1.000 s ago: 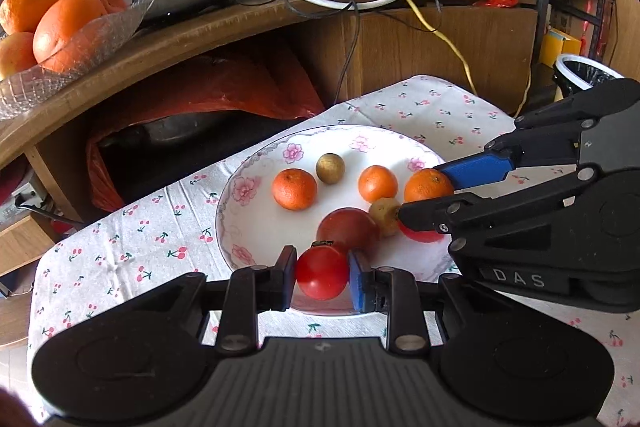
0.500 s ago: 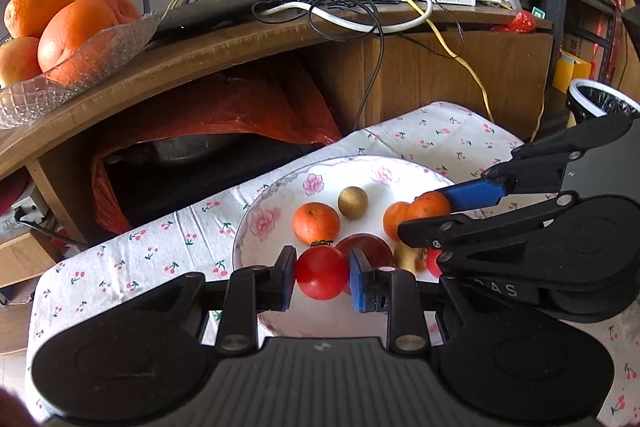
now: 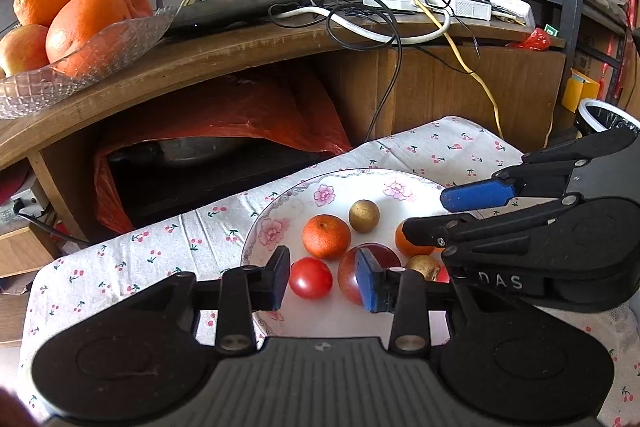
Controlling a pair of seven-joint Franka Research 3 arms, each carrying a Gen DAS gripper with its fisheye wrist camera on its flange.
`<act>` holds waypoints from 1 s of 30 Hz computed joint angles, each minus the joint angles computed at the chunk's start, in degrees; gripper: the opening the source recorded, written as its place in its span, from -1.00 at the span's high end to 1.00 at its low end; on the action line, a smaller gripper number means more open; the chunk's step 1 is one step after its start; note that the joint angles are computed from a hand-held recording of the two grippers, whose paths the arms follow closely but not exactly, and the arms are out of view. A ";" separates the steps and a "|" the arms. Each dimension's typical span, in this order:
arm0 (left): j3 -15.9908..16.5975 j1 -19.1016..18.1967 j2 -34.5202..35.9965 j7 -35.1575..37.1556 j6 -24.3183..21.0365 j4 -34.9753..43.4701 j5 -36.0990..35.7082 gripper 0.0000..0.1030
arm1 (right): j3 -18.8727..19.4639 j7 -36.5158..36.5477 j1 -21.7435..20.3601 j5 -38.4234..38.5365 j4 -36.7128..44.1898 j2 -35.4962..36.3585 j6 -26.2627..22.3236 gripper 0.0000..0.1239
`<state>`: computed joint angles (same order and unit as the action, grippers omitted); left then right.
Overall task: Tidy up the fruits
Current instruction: 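Lower the tomato and mandarin into the bowl with both grippers, then open both grippers to release the fruits into the bowl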
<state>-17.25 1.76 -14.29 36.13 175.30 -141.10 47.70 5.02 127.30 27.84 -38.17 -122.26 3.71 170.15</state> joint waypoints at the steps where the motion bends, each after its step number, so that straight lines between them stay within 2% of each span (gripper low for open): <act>1: -0.19 0.17 -0.13 -0.33 -0.06 0.01 0.25 0.14 | -0.06 0.22 -0.05 0.09 -0.02 -0.02 0.28 0.49; 5: -0.55 0.40 -0.68 -1.51 -0.38 0.00 0.82 0.13 | -0.18 1.29 -0.16 0.04 0.03 -0.24 0.88 0.48; 11: 0.08 -1.13 -2.67 -0.57 -1.17 -1.04 -1.45 0.13 | 0.62 3.97 -1.13 -2.18 -1.88 -3.22 0.94 0.47; 15: 0.03 -2.28 -4.45 0.29 -1.48 -1.91 -3.76 0.12 | 2.86 6.12 -3.39 -3.73 -4.49 -6.64 -0.42 0.44; 22: -0.75 -4.18 -7.37 3.01 -2.50 -3.55 -7.13 0.12 | 7.36 6.09 -7.21 -1.37 -9.09 -11.48 -2.15 0.44; 30: -1.69 -4.27 -8.61 4.02 -3.95 -4.65 -9.04 0.11 | 10.68 5.80 -10.29 0.32 -11.05 -13.40 -1.89 0.44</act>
<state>-18.94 -2.51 -22.89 40.15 171.35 -145.75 38.66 15.70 133.10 17.55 -37.86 -133.31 -9.68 168.26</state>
